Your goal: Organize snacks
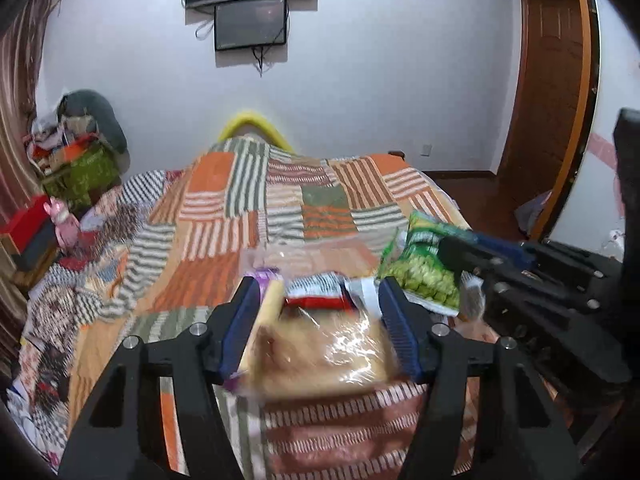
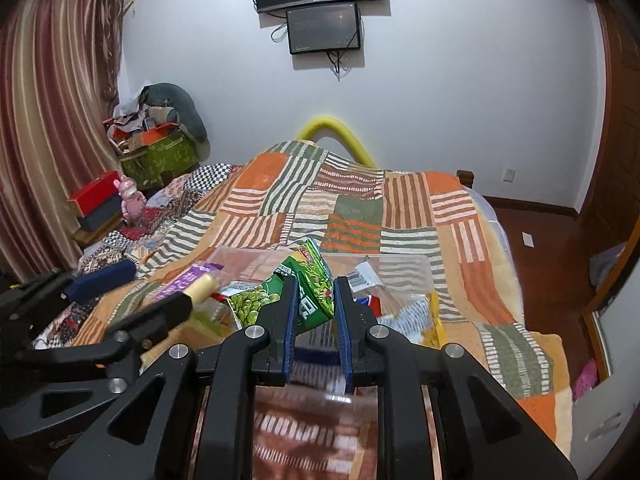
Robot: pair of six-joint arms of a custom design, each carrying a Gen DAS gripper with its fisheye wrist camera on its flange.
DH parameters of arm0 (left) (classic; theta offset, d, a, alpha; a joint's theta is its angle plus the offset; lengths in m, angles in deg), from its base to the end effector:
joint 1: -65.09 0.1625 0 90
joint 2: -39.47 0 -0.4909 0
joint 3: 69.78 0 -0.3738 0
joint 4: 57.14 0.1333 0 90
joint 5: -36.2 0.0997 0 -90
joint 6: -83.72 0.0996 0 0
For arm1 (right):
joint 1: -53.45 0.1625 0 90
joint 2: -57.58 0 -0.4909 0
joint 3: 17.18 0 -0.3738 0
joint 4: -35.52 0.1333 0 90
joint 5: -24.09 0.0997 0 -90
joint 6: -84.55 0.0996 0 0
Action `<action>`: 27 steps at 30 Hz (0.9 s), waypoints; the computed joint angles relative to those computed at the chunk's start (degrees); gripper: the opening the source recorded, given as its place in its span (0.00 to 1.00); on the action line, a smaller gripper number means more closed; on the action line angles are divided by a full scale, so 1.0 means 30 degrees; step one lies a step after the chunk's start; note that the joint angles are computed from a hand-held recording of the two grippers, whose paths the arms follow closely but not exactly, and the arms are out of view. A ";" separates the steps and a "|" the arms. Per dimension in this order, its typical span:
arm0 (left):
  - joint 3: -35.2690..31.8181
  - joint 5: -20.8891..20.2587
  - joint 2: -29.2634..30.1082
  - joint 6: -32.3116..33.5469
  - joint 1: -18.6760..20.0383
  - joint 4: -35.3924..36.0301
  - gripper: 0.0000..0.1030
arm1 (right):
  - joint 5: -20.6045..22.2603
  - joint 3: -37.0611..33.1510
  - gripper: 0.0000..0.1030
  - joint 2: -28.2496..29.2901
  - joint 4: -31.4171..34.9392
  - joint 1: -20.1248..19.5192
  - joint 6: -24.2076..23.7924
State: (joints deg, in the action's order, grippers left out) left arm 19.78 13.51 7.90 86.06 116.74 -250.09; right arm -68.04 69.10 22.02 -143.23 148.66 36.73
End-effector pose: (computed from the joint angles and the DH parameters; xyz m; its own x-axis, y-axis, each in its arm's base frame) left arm -0.2665 -0.6997 0.1458 -0.6885 -0.2490 -0.6811 0.4675 0.5656 -0.6794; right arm 0.1995 -0.7609 0.1417 -0.6166 -0.6269 0.4762 -0.7870 0.4764 -0.3920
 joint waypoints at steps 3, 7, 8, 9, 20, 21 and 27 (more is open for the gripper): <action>-0.0370 -0.0302 0.0090 0.0368 0.0252 -0.0041 0.60 | -0.0251 -0.0448 0.16 0.0337 0.0275 -0.0017 0.0018; -0.0202 -0.0692 -0.0148 -0.0387 0.0619 0.0326 0.60 | -0.0503 -0.0664 0.16 0.0515 0.0505 -0.0074 -0.0129; -0.0001 -0.0930 -0.0317 -0.0734 0.0700 0.0390 0.60 | -0.0540 -0.0717 0.16 0.0543 0.0561 -0.0085 -0.0179; 0.0209 -0.1186 -0.0521 -0.1236 0.0779 0.0714 0.60 | -0.0570 -0.0750 0.16 0.0552 0.0612 -0.0092 -0.0215; 0.2682 -0.0909 -0.1197 -0.2210 0.0155 0.0678 0.79 | -0.0224 -0.0182 0.16 0.0052 0.0611 -0.0133 -0.0667; 0.2922 -0.0737 -0.1196 -0.2171 0.0077 0.0616 0.83 | -0.0176 -0.0183 0.16 0.0020 0.0600 -0.0143 -0.0686; 0.4645 -0.0602 -0.1672 -0.5214 0.0124 0.2703 0.88 | 0.0088 0.0231 0.16 -0.0335 0.0642 -0.0242 -0.0816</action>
State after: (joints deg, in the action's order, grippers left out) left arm 33.72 11.71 2.89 70.42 117.12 -241.98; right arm -67.77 69.80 21.01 -141.30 147.94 34.28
